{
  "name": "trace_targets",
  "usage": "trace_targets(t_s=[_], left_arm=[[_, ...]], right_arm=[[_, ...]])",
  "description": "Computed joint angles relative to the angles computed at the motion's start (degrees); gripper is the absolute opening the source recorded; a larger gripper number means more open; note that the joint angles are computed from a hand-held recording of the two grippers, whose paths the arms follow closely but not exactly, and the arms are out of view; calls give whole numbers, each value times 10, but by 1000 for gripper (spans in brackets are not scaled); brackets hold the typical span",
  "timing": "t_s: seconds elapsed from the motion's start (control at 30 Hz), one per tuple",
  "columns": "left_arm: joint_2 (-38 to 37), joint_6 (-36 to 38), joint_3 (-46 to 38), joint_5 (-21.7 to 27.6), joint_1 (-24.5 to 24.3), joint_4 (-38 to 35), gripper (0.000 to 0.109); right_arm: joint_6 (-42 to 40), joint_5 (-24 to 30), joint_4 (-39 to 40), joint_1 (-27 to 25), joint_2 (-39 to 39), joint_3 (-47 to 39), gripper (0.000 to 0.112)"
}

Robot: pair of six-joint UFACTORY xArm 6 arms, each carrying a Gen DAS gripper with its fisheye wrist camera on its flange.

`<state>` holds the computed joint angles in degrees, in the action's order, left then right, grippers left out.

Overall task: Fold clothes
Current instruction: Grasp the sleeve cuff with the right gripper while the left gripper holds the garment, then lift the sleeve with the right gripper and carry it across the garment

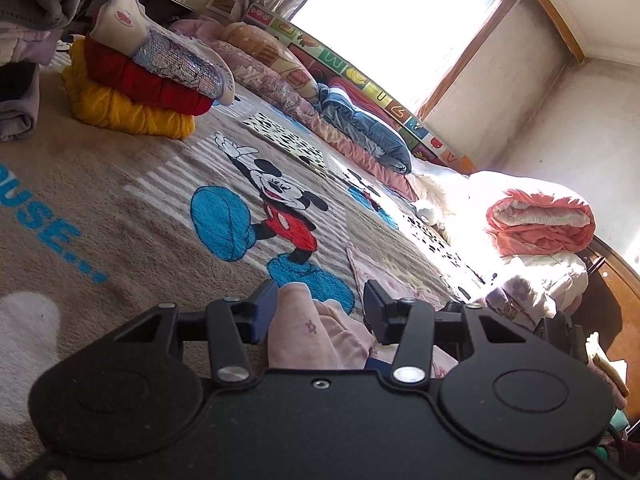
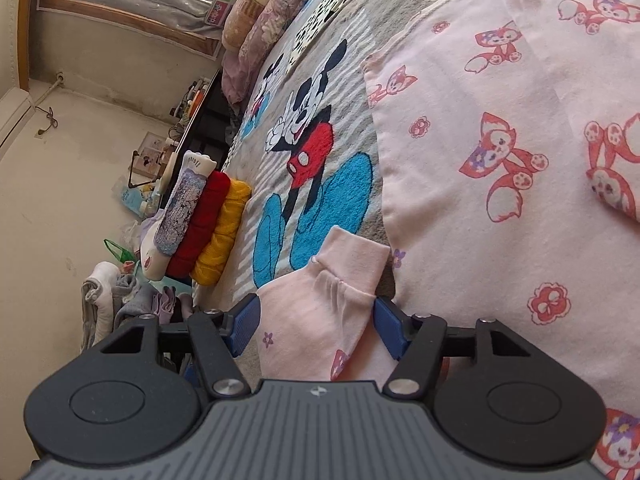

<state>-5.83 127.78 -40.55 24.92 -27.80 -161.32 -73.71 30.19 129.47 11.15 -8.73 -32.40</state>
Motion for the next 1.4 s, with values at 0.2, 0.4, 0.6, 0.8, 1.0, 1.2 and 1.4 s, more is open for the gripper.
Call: trace_targets(t_s=[0.2,0.4,0.6,0.8,1.0,1.2,1.4], left_arm=[[-1,-7,3,2,6,3,46],[3,-14,0,-3,6,12,46],[-1,-24,4,5,8,15,46],[-7,-40,10,16,0,32,47],[0,-24,-3,7,-32,45,48],[23,17,-31,-25,-72,47,48],[52,72,-61,-57,-110,32,48]], right_arm=[[-64,-15,82,8,21,-13,49],[-137,-66,129,32,37,-44,26],[-183,-20,129,22,-20,-7,10],[-132,13,83,-23,-118,44,9],[-26,49,-1,-112,-215,106,9],[59,100,-88,-238,-290,162,9],[92,165,-146,-349,-313,179,9]])
